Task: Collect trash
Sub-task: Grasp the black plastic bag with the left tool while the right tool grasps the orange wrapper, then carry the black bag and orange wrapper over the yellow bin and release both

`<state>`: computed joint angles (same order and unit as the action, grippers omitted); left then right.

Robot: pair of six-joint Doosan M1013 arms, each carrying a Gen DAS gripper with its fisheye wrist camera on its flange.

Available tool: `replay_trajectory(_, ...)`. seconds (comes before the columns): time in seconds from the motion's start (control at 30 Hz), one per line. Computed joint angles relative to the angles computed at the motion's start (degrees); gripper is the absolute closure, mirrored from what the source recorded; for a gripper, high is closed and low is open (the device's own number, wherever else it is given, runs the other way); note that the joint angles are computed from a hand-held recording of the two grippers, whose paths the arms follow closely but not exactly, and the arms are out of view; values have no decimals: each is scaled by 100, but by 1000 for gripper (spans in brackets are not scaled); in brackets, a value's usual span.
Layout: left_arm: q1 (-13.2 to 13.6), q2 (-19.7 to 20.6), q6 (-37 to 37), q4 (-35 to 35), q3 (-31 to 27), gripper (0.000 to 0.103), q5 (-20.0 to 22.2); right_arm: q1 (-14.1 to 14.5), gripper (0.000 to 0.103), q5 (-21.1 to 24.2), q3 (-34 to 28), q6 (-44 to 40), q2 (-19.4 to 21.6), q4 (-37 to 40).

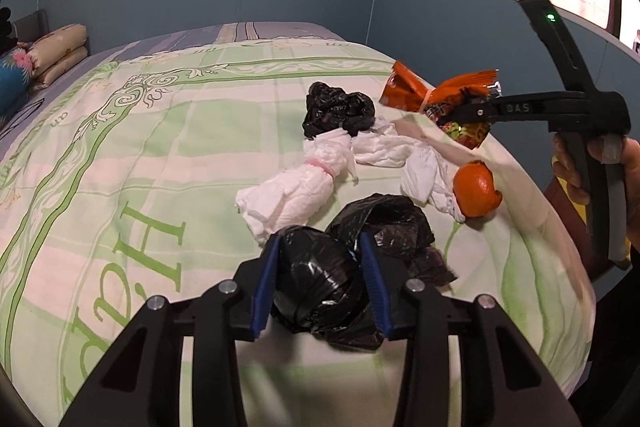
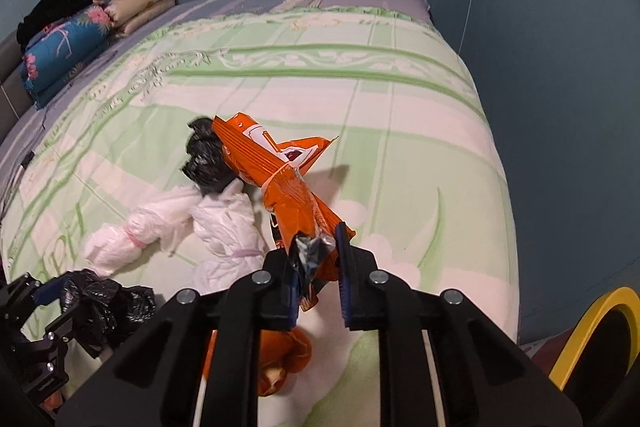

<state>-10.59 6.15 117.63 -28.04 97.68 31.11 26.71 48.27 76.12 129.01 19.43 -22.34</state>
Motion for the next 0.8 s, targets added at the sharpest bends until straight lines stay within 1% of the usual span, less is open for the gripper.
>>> replay_trajectory(0.23, 95, -142, 4, -140, 30, 66, -7, 40, 89, -190, 71, 23, -183, 25)
replay_trajectory(0.33, 133, -243, -32, -168, 79, 66, -30, 81, 89, -161, 105, 60, -260, -11)
replay_trajectory(0.53, 229, -461, 23, -437, 152, 66, -80, 178, 89, -173, 285, 90, -491, -137)
replay_trajectory(0.67, 211, -606, -196, -284, 149, 66, -188, 226, 89, -74, 389, 145, -681, -247)
replay_trajectory(0.73, 199, -665, -218, -325, 140, 66, -225, 235, 89, -51, 452, 201, -789, -307)
replay_trajectory(0.77, 169, -704, -348, -219, 139, 66, -266, 251, 89, -27, 483, 228, -848, -379)
replay_trajectory(0.8, 162, -736, -291, -317, 140, 66, -274, 267, 89, -20, 517, 263, -899, -447)
